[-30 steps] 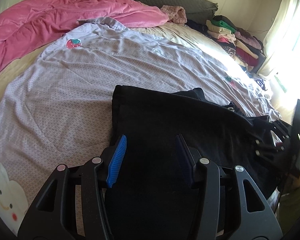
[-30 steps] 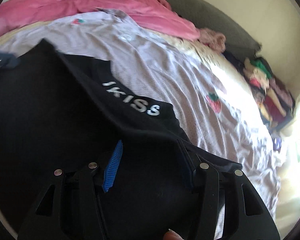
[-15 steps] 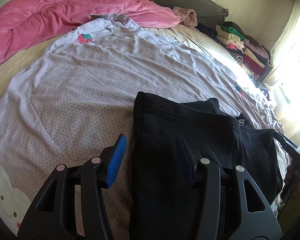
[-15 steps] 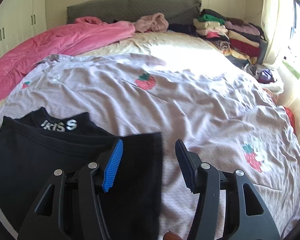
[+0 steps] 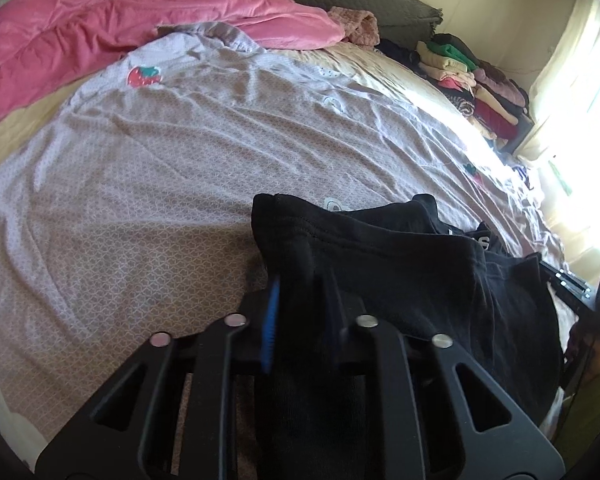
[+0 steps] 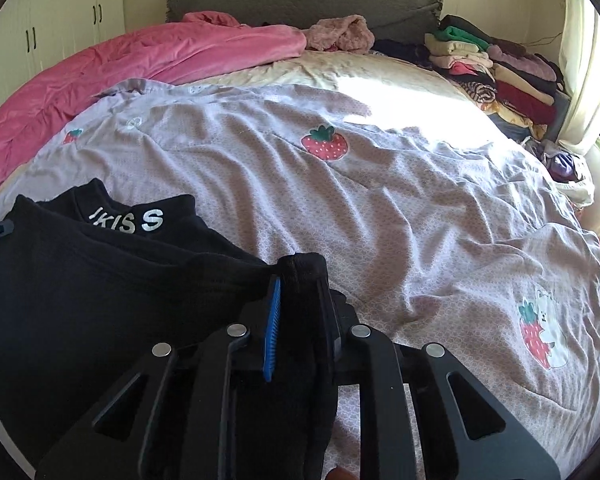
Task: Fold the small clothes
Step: 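Lift the folded edge with both tools and fold it over toward the collar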
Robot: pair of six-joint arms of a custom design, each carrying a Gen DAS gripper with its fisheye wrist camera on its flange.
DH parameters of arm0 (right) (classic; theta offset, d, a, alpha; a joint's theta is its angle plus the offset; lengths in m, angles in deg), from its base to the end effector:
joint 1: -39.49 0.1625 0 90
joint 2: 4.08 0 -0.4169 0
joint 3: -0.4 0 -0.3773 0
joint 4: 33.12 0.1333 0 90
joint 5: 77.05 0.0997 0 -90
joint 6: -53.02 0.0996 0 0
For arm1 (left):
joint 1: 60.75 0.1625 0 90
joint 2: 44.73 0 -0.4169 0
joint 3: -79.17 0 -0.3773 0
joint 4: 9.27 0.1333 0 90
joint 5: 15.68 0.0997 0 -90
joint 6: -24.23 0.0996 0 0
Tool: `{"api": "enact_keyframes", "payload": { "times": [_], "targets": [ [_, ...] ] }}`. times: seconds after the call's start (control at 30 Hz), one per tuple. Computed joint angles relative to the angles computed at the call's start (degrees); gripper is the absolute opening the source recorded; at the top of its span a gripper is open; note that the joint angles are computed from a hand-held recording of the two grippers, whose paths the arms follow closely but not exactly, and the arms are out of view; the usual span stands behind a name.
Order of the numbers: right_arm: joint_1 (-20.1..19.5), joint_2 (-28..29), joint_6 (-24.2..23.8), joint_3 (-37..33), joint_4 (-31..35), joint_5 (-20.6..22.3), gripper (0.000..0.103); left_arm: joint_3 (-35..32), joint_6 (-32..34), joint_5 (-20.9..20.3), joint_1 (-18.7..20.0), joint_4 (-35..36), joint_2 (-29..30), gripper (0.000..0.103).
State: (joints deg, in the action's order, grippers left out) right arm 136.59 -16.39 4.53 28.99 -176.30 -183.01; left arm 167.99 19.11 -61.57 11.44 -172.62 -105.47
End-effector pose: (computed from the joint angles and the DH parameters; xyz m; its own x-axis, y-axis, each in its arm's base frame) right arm 0.2172 -0.8867 0.1289 -0.5718 -0.5644 0.5953 -0.7952 0.5596 -0.2333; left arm -0.0082 -0.6881 0.3691 -0.8507 -0.3100 -0.4245 0.1399 0.6450 -0.7513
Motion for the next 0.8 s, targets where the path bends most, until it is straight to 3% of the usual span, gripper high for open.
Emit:
{"api": "enact_keyframes", "payload": {
  "times": [0.17,0.23,0.33,0.43,0.6,0.73,0.8],
  "targets": [
    [-1.6,-0.5,8.8,-2.6,0.8,4.2,0.014,1.0,6.2,1.2,-1.7,-7.7,-0.1,0.004],
    [-1.9,0.5,10.9,-5.2,2.1,3.7,0.014,0.5,8.9,1.9,-2.1,-10.6,0.4,0.004],
    [-1.7,4.1,11.8,-11.3,6.0,-0.3,0.014,-1.4,7.7,2.9,-1.4,-8.1,1.8,0.004],
    [-1.4,6.2,10.8,-13.9,7.2,-3.1,0.015,-2.4,2.6,4.7,0.1,-1.0,2.5,0.006],
    [-1.0,3.7,8.1,-7.8,1.3,-4.8,0.024,-1.4,2.2,6.5,0.0,-1.6,2.0,0.021],
    [-0.9,-1.3,7.4,1.7,-4.6,-3.9,0.043,0.0,3.0,8.4,-1.0,-2.3,1.0,0.021],
    [-1.0,-4.6,7.3,7.6,-7.6,-2.4,0.046,0.4,3.2,9.3,-1.5,-2.3,0.6,0.022]
  ]
}}
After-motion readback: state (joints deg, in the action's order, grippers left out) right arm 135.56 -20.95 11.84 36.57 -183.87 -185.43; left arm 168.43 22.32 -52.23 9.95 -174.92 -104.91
